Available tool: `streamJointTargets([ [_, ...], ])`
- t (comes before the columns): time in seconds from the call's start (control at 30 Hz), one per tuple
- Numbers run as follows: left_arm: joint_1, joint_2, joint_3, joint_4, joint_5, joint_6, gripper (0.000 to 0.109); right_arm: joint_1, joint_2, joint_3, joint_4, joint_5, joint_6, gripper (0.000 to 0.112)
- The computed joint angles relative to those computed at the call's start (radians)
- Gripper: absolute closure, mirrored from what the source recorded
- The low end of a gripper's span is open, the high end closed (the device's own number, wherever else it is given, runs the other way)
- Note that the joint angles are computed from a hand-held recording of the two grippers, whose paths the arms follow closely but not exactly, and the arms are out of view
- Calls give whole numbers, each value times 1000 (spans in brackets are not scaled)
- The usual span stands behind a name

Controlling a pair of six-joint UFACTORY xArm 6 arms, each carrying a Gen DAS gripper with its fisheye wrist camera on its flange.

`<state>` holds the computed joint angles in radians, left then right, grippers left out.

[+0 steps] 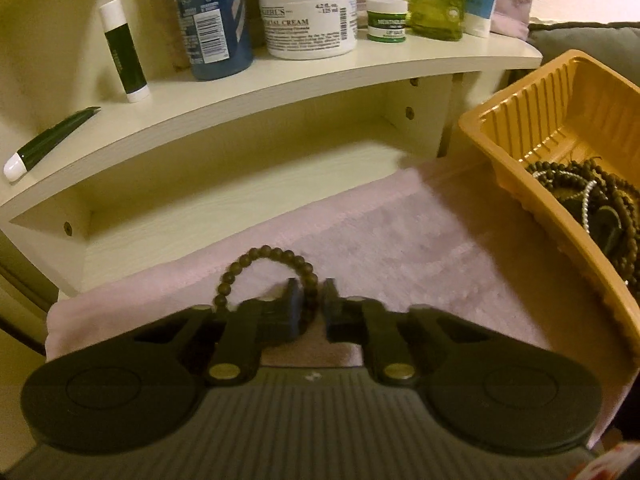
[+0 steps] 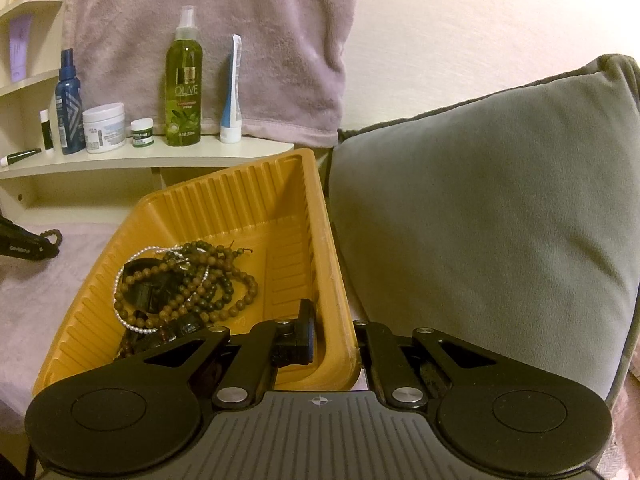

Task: Organize jewelry
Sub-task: 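Move the left gripper to the small brown bead bracelet and grasp it, then carry the bead bracelet into the orange tray and open the left gripper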

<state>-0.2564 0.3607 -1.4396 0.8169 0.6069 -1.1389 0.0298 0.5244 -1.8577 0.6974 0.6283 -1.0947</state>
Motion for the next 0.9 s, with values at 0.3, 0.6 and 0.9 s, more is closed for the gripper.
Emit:
streamJointTargets([
  [0.3,-26,-81,70,13,23,-81,103,1,-4,5,6,-3,-5,106],
  [0.6,-60,-136,85,7,56,-114,103,-3,-9,10,20,3,-14,106],
  [0.9,-84,-152,59,15,77,-114,103,-5,-15,15,23,9,-9,106],
])
